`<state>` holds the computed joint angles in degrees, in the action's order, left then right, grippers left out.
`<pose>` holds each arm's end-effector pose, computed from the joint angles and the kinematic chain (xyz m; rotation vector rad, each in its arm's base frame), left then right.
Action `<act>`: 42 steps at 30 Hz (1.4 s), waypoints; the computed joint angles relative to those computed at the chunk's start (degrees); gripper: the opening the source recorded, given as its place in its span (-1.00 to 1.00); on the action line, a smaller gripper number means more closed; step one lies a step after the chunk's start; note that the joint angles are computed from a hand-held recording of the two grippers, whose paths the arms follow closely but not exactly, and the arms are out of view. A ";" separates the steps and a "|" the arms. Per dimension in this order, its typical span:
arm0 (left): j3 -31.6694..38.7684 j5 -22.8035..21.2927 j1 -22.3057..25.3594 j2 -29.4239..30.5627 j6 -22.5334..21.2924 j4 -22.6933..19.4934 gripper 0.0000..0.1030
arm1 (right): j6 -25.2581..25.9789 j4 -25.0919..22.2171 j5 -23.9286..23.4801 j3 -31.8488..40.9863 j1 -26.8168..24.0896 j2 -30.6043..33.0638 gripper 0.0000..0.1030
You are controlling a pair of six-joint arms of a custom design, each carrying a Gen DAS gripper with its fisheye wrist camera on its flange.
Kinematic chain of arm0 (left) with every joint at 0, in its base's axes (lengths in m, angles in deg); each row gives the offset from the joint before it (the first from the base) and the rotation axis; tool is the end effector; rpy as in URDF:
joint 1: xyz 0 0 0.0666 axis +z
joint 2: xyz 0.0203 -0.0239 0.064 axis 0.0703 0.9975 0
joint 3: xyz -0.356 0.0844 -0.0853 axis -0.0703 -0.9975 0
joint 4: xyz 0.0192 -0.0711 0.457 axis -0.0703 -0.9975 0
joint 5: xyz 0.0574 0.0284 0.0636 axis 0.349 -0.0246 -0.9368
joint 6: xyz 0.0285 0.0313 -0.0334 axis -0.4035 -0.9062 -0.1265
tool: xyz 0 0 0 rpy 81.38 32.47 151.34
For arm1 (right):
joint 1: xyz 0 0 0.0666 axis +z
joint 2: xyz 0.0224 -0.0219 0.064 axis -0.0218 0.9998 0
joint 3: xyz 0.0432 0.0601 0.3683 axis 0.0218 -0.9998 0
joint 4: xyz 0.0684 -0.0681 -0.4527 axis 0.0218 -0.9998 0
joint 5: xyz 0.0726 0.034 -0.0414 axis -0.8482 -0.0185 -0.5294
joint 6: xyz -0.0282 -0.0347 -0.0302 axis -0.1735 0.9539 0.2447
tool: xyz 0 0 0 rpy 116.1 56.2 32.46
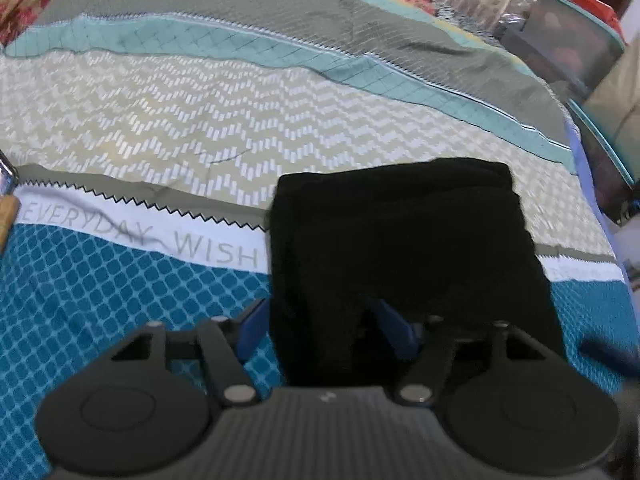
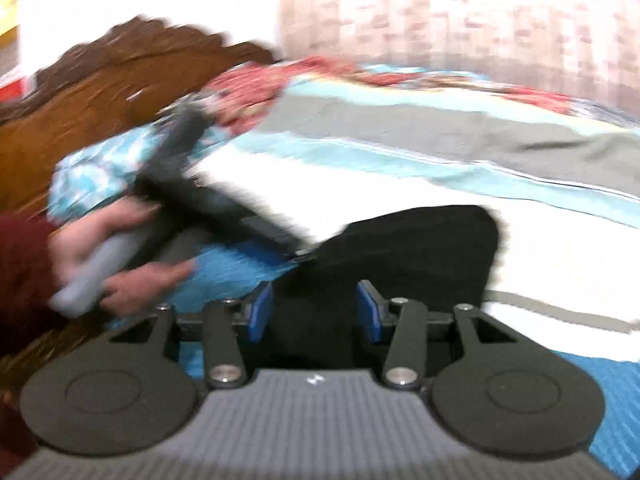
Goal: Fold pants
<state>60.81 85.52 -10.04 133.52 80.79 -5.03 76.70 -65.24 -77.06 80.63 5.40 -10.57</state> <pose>0.6866 -0.1831 0.4728 0.3295 2.5620 -0.4959 0.5380 0.0647 0.5188 0.0458 2.1394 0.2545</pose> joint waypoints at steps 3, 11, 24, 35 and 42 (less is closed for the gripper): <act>-4.98 -2.10 -0.67 -3.64 -1.45 2.61 0.38 | -6.75 -2.48 -0.46 -0.28 -2.58 0.33 -0.42; -10.03 -7.44 -1.87 -4.83 -2.09 3.73 0.53 | -11.06 -8.90 -3.01 -0.87 -3.09 2.54 -0.41; -10.66 -15.48 -4.09 -5.70 -2.84 4.75 0.61 | -12.57 -7.36 -2.95 -2.54 -2.82 1.27 -0.40; -10.81 -16.91 -4.49 -6.12 -3.26 4.60 0.61 | -11.55 -5.89 -1.13 -2.83 -2.98 0.13 -0.39; -10.28 -17.34 -4.48 -5.66 -3.83 4.36 0.63 | -8.75 -4.29 1.97 3.37 -4.52 3.86 -0.36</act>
<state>50.53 68.18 -14.52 127.86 76.96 -0.67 67.94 -69.54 -75.09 84.01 0.88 -6.72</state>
